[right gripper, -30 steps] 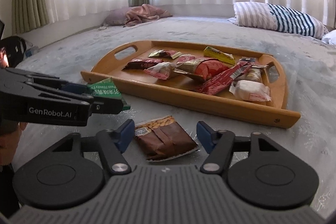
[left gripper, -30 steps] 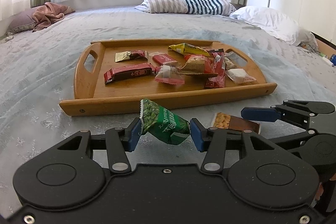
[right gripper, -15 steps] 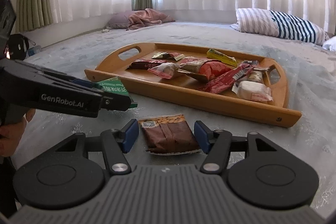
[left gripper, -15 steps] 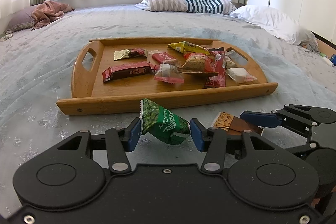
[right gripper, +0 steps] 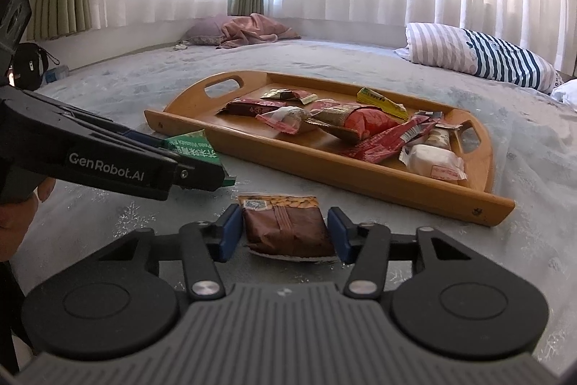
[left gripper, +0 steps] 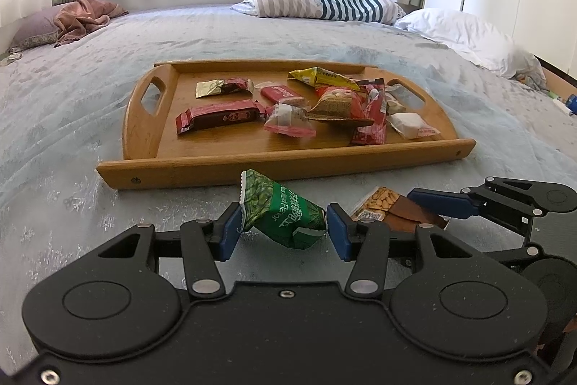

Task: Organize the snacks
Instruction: 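Carry the green packet and brown packet over the wooden tray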

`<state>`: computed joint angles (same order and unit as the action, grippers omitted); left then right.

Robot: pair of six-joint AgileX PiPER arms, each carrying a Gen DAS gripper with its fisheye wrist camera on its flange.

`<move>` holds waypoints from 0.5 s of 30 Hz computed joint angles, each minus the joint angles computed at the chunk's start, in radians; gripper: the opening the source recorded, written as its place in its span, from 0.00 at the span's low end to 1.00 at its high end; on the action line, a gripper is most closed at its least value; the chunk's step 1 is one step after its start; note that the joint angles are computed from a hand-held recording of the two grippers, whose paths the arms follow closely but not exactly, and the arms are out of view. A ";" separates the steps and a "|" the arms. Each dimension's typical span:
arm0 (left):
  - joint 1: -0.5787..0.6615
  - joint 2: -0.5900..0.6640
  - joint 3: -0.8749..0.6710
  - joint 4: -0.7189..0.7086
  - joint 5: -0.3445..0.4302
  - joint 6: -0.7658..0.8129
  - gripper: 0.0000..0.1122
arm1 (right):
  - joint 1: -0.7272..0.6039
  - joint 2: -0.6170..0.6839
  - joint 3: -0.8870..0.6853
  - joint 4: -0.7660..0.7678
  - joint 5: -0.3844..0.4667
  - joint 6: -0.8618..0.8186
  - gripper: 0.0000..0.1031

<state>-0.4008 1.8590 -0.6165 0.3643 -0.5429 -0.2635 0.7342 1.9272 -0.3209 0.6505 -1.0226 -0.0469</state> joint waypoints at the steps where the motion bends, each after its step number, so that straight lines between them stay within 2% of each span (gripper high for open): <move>1: -0.001 0.001 0.002 -0.001 -0.001 0.001 0.43 | 0.000 0.000 0.000 0.001 -0.001 -0.001 0.53; 15: 0.021 -0.018 0.017 0.031 -0.004 -0.044 0.43 | 0.004 -0.029 0.010 0.027 -0.003 -0.008 0.52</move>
